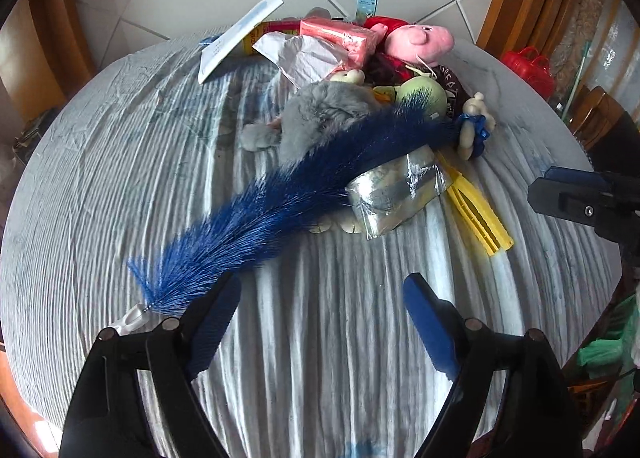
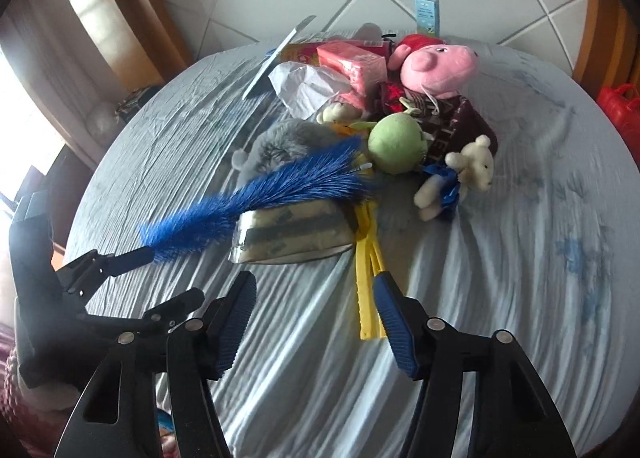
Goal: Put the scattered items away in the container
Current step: 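Move both tools toward the silver foil pouch beside the blue duster, then close the left tool on the silver pouch while the right tool grips its other end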
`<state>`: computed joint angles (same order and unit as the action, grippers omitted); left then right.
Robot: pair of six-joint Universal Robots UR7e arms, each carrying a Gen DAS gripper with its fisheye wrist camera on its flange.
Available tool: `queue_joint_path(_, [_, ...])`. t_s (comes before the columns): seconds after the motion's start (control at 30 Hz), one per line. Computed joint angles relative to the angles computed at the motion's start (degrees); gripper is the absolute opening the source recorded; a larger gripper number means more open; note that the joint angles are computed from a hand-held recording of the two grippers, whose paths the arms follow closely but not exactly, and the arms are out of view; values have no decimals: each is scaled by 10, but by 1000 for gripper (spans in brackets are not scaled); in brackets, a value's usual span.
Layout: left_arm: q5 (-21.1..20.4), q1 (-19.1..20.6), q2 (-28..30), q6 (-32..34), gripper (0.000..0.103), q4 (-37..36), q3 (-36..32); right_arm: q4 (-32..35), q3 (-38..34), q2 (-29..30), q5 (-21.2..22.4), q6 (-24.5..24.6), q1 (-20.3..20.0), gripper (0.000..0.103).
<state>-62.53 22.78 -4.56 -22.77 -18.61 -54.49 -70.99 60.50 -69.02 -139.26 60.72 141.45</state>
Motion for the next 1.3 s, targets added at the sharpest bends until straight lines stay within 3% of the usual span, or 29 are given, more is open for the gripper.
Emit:
queue_joint_path(0.13, [22, -7, 18, -61, 84, 13, -9, -51, 27, -22, 36, -103, -33, 68])
queue_joint_path(0.2, [31, -10, 25, -98, 84, 28, -13, -77, 41, -34, 61, -158, -48, 58])
queue_joint_path(0.27, [40, -15, 32, -134, 84, 43, -18, -97, 53, -45, 86, -207, -62, 33])
queue_joint_path(0.33, [45, -19, 39, -167, 78, 55, -25, -115, 64, -54, 116, -252, -78, 29])
queue_joint_path(0.47, [57, -27, 49, -212, 78, 72, -30, -153, 84, -67, 165, -315, -102, 29])
queue_joint_path(0.67, [69, -26, 58, -242, 78, 76, -27, -179, 96, -74, 215, -348, -133, 29])
queue_joint_path(0.8, [66, -20, 61, -254, 78, 71, -28, -188, 91, -68, 220, -365, -140, 31])
queue_joint_path(0.93, [71, -17, 67, -254, 78, 59, -33, -196, 85, -60, 215, -377, -141, 43])
queue_joint_path(1.0, [69, -15, 70, -243, 78, 45, -36, -200, 87, -58, 196, -379, -139, 43])
queue_joint_path(1.1, [64, -11, 77, -224, 78, 30, -39, -211, 89, -60, 228, -374, -153, 45])
queue_joint_path(1.3, [54, -4, 87, -192, 78, 3, -44, -235, 99, -61, 248, -373, -167, 60])
